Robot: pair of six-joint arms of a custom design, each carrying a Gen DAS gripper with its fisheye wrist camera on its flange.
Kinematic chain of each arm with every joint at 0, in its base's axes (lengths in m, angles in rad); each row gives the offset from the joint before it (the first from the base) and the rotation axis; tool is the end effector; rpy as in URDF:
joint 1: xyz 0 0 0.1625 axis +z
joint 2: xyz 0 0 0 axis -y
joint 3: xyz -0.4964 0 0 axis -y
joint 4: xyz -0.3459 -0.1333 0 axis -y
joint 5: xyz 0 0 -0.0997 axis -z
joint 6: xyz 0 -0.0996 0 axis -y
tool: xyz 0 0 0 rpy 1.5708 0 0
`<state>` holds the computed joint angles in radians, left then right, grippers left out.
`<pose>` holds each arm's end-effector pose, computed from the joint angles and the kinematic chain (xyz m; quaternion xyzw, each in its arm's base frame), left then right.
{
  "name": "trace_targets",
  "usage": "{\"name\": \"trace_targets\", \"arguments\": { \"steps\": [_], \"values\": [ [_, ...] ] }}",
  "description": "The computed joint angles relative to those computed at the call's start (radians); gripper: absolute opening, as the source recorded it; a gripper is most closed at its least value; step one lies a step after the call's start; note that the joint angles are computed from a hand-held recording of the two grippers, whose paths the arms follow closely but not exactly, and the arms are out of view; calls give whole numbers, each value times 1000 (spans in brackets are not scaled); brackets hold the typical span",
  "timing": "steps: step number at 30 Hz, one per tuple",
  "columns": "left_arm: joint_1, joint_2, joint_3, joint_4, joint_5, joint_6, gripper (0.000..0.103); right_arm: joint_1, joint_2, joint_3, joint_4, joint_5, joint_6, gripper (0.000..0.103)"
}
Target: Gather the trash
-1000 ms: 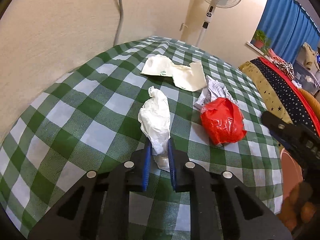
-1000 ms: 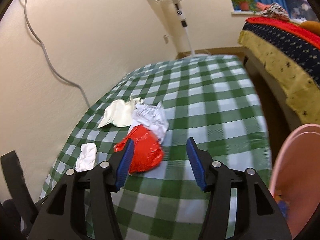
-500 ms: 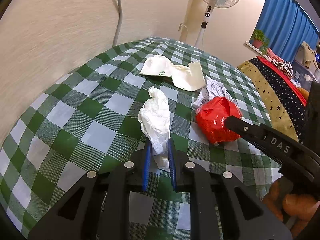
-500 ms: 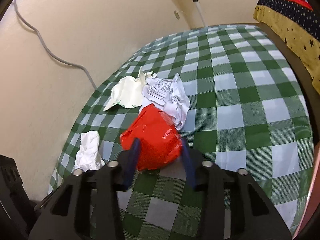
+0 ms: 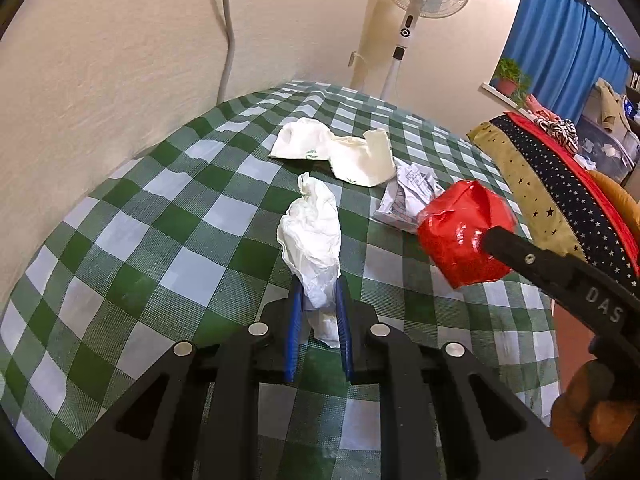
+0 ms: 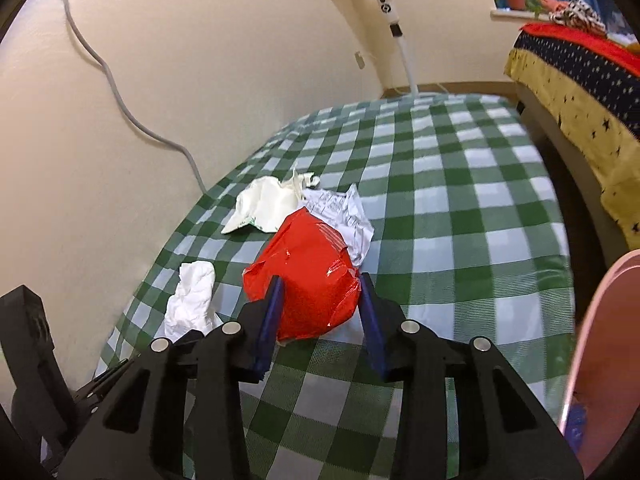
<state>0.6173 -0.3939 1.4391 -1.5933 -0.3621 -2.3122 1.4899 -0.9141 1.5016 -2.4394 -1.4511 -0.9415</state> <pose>-0.4020 -0.5631 -0.0497 -0.2345 0.7330 -0.5196 0.3712 0.0870 -0.7236 0.2966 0.4199 -0.8948 0.1509 0.0168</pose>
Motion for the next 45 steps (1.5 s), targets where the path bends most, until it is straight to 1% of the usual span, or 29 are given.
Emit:
{"name": "trace_targets", "arguments": {
  "steps": [9, 28, 33, 37, 45],
  "values": [
    [-17, 5, -19, 33, 11, -4, 16, -9, -41, 19, -44, 15, -4, 38],
    [-49, 24, -77, 107, 34, -9, 16, -22, -131, 63, -133, 42, -45, 38],
    [-52, 37, -95, 92, 43, 27, 16, -26, -152, 69, -161, 33, -56, 38],
    [-52, 48, -110, 67, 53, 71, 16, -29, -166, 72, -189, 12, -48, 38],
    [-56, 75, -133, -27, 80, 199, 16, -29, -183, 72, -285, -67, -50, 38]
  ]
}}
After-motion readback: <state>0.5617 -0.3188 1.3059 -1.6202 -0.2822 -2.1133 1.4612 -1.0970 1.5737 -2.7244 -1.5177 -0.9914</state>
